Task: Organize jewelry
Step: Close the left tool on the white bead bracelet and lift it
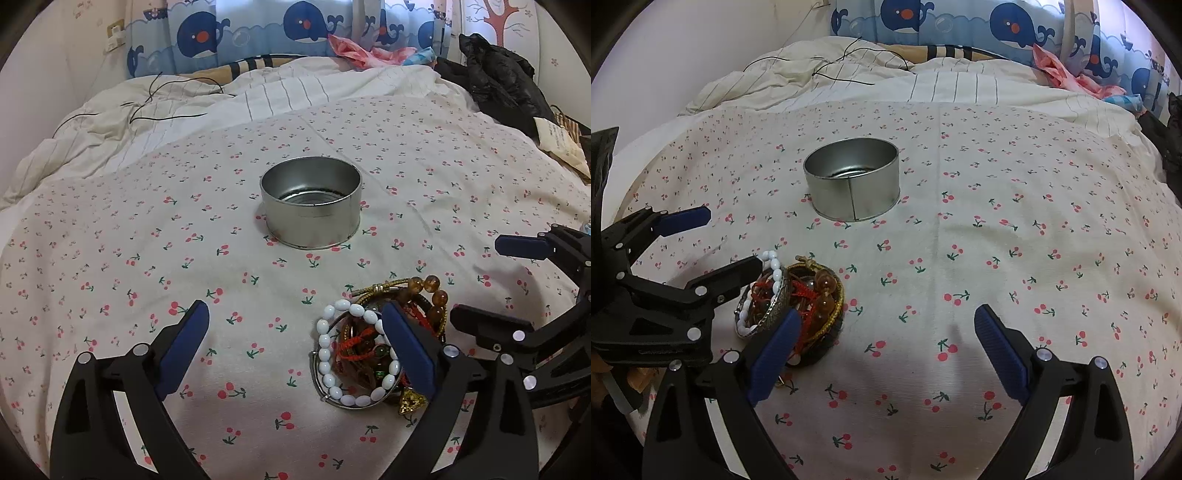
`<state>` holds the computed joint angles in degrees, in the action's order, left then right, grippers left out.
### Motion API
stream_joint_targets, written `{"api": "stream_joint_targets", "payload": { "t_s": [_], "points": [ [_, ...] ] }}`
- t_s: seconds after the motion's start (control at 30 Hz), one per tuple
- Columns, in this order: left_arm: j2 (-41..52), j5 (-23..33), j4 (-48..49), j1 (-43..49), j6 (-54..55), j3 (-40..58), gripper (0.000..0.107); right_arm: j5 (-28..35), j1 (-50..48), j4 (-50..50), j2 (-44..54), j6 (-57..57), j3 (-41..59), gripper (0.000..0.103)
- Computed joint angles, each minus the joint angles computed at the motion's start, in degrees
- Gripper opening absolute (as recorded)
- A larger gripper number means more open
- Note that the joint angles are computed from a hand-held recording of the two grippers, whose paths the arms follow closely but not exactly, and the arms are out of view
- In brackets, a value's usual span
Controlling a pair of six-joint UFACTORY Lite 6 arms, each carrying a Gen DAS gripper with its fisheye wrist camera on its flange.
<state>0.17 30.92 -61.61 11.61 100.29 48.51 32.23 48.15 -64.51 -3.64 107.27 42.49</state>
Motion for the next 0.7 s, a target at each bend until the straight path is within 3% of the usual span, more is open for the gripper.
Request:
{"api": "stream_joint_targets", "payload": {
  "t_s": [0.13, 0.3, 0.47, 0.63, 0.7],
  "points": [
    [1.83, 4.83, 1.51, 1.19, -0.98, 1.79, 0.086, 0.20, -0.07, -0.20, -0.20, 0.37, -0.17, 0.091],
    [6.02, 7.42, 7.60, 1.50, -6.65, 5.50, 0.031, 0.38, -0.21, 0.05, -0.35, 0.00, -0.12, 0.092],
    [7.31, 7.33, 8.83, 2.06, -8.13, 6.77, 0.001, 0.42, -0.28, 0.41, -0.11, -0.60, 0.15, 0.092],
    [9.20, 10.22, 9.00, 4.23, -9.26, 9.95, 0.000, 0.42, -0.28, 0.56, 0.07, -0.77, 0.27, 0.092],
    [11.25, 13.78, 10.67, 4.85, -10.95, 12.51, 0.000, 0.35, -0.31, 0.49, 0.16, -0.76, 0.29, 0.092]
  ]
}}
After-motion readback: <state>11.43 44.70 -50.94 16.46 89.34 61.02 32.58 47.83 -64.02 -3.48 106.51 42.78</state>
